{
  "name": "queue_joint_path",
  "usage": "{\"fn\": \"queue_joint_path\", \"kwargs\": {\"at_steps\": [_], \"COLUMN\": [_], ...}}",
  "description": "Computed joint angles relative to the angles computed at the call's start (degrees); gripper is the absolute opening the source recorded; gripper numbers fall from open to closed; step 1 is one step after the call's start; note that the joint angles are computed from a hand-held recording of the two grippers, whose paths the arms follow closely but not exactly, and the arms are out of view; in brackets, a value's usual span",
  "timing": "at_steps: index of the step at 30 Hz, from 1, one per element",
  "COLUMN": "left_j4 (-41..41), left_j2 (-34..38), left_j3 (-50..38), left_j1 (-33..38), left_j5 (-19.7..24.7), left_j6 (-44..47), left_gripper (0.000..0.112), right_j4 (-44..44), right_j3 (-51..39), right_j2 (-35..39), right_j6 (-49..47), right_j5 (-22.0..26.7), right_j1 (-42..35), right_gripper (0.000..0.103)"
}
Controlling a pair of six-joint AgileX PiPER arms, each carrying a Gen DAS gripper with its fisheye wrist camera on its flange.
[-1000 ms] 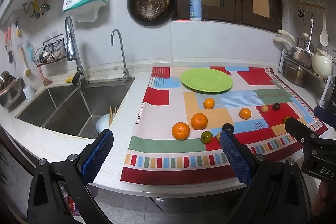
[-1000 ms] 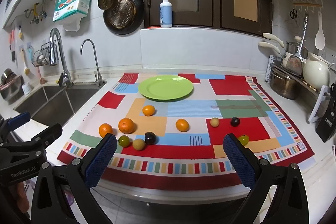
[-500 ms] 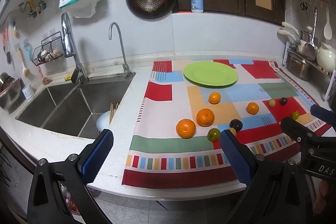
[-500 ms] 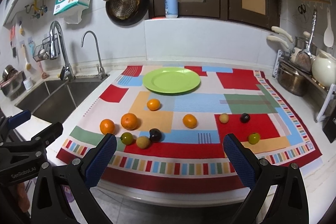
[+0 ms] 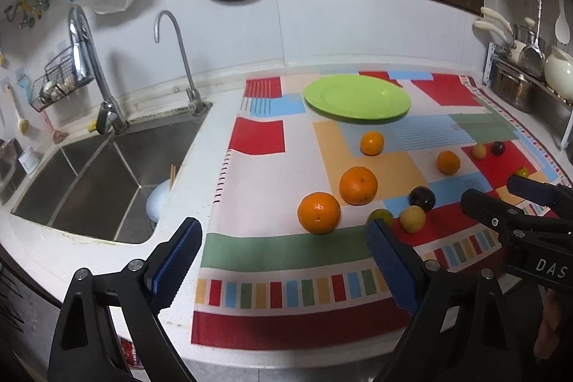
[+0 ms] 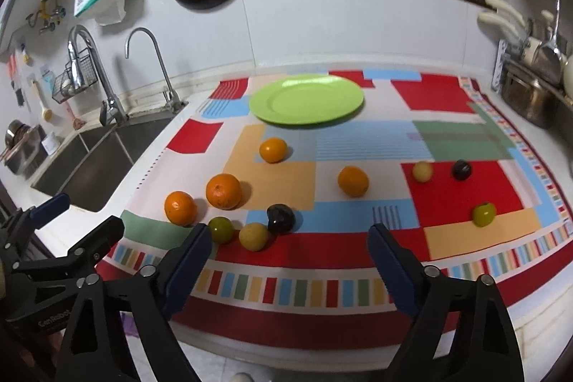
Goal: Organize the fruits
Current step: 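Grasp the large orange with the left tool while the right tool grasps the dark plum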
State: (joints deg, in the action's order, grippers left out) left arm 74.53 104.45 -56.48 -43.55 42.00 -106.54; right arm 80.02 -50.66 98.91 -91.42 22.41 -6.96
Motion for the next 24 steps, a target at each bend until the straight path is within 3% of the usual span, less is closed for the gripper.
{"fn": "queue_joint_path", "kwargs": {"at_steps": [14, 24], "left_j4": [3.3, 1.7], "left_j2": [7.1, 10.1], "left_j3": [-3.8, -7.2], "left_j1": [8.0, 9.8], "left_j5": [-11.4, -15.0], "left_j6": [0.2, 4.1], "left_gripper": [0.074, 0.062], "right_j4": [-11.4, -18.6], "right_j3": [-10.8, -15.2], "right_j2": [12.1, 15.2], "right_j6": [16.0, 23.6], "right_j5": [-0.4, 0.9], "right_j1": [3.6, 4.6], "right_gripper": [0.063, 0.048]}}
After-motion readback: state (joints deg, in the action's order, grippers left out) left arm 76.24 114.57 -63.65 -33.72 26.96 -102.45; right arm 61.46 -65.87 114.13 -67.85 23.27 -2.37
